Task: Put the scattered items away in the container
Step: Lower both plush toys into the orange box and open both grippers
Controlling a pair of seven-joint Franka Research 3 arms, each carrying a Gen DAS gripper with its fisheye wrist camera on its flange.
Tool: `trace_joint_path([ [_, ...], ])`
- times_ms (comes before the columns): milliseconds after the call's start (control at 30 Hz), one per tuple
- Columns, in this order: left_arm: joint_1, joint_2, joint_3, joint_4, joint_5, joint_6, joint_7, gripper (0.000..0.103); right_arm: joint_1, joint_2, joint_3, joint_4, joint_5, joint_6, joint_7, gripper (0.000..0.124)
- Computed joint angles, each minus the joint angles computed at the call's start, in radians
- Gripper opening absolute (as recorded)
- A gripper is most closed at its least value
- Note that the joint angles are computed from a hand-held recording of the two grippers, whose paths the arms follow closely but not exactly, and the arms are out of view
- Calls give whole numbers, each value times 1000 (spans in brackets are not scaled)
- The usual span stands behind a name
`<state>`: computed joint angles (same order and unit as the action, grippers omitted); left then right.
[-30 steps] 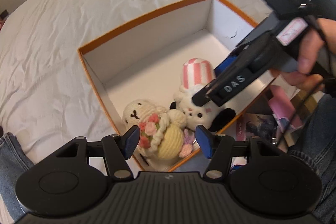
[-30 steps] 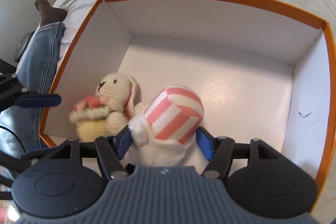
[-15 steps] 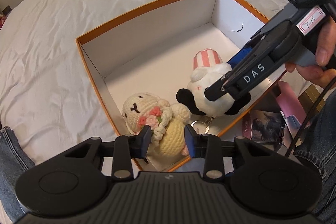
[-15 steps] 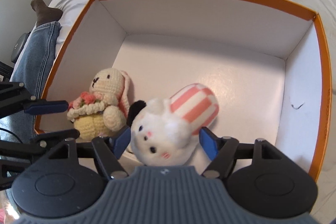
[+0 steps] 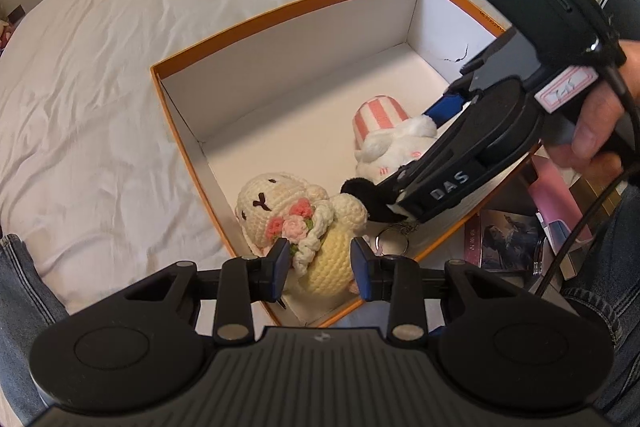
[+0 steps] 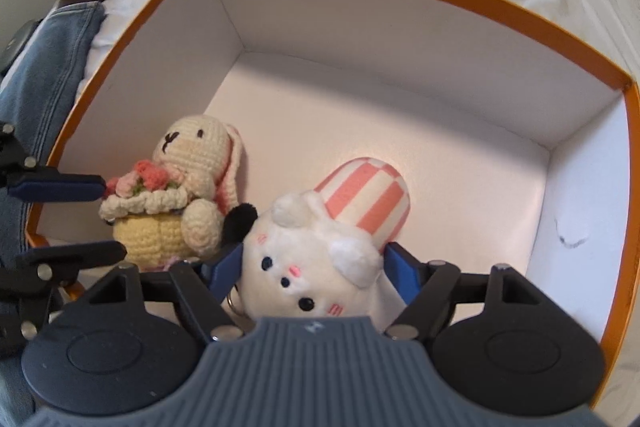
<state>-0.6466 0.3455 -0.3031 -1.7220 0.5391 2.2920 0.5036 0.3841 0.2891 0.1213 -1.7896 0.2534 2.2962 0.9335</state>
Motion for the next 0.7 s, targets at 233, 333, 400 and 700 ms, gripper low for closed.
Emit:
trace_joint_path([
  [233, -3, 2, -2, 5, -1, -16, 15, 37, -47, 64, 9, 128, 55, -179, -201, 72],
  [333, -3, 3, -1, 12, -2, -24, 20, 37, -45, 75, 14, 145, 70, -207, -244, 71],
  [400, -2, 6, -1, 17, -5, -30, 25, 37, -38, 89, 16, 174, 66, -247, -265, 71],
  [700, 5, 2, -1, 4, -15, -17, 33, 37, 20, 176, 15, 345, -30, -414, -390, 69],
])
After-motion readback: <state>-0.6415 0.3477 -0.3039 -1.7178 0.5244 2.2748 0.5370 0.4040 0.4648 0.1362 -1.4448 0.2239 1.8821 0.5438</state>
